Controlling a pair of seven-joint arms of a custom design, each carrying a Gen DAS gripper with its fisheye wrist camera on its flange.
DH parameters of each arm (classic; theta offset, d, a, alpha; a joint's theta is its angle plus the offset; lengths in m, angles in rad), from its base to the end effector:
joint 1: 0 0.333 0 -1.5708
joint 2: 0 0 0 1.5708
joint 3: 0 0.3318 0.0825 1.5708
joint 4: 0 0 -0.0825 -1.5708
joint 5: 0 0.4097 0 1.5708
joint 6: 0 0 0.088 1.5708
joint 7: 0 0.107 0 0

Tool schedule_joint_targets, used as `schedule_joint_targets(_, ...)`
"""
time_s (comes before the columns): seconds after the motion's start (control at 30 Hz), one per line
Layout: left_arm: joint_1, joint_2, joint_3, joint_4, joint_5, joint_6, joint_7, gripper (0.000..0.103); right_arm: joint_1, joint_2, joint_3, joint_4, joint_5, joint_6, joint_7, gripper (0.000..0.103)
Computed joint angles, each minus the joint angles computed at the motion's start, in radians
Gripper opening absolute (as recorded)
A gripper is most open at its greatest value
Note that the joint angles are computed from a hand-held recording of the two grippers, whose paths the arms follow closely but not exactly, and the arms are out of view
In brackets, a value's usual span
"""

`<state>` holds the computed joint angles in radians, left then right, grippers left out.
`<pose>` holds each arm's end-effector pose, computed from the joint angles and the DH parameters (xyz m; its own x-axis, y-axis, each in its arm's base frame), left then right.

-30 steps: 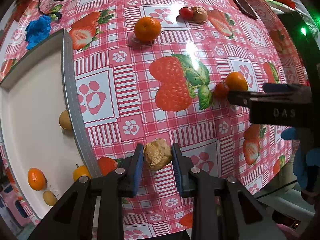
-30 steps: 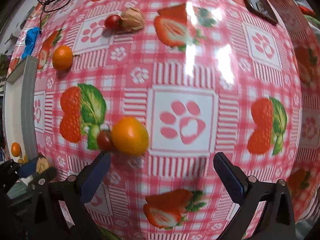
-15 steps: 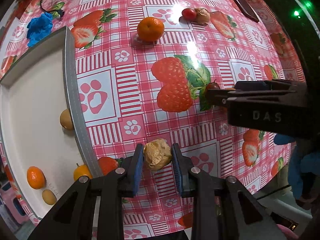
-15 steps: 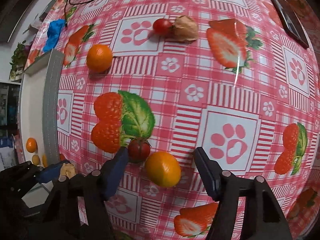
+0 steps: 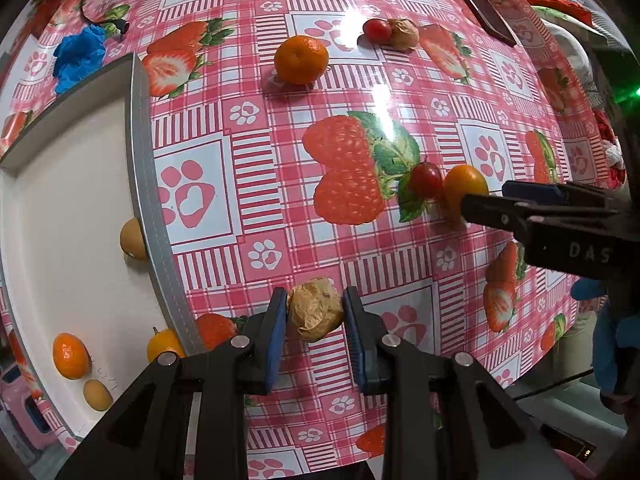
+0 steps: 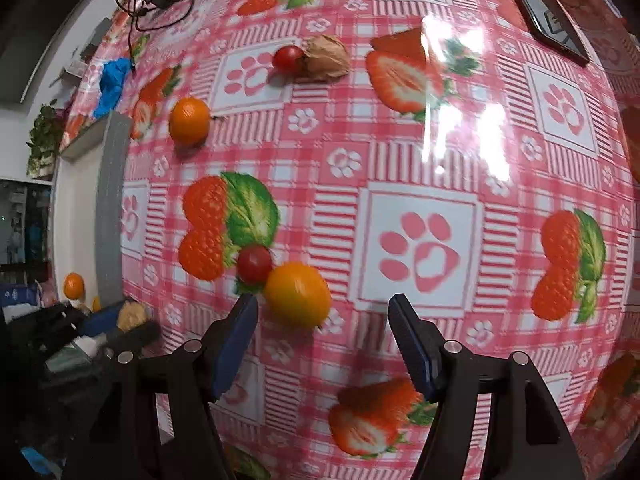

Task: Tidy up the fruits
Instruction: 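Grasp an orange with the right gripper while the left gripper holds the nut, then carry the nut and orange into the white tray and open both grippers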

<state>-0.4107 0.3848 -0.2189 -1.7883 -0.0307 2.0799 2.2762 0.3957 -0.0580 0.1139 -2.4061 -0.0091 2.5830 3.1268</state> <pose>0.5412 -0.3831 0.3364 -0.9563 -0.2582 0.1370 -0.2612 0.9653 -0.0039 0.4569 0.2556 0.3567 -0.8372 -0.4952 -0.2321 -0.5056 0.8626 -0.0165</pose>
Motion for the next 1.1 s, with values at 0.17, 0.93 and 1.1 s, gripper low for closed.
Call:
schedule_joint_targets(0.17, -0.003, -0.004, -0.002, -0.005, 0.003, 0.002, 0.005, 0.031, 0.012, 0.009, 0.013, -0.023, 0.009, 0.017, 0.025, 0.069)
schedule_joint_targets(0.93, 0.007, -0.011, -0.002, 0.013, -0.007, -0.012, 0.012, 0.031, -0.014, 0.017, 0.014, -0.017, 0.041, 0.019, -0.01, 0.035)
schedule_joint_targets(1.1, 0.02, -0.016, -0.001, 0.035, -0.024, -0.032, 0.032, 0.031, 0.009, -0.026, 0.013, -0.032, 0.022, 0.005, 0.031, 0.035)
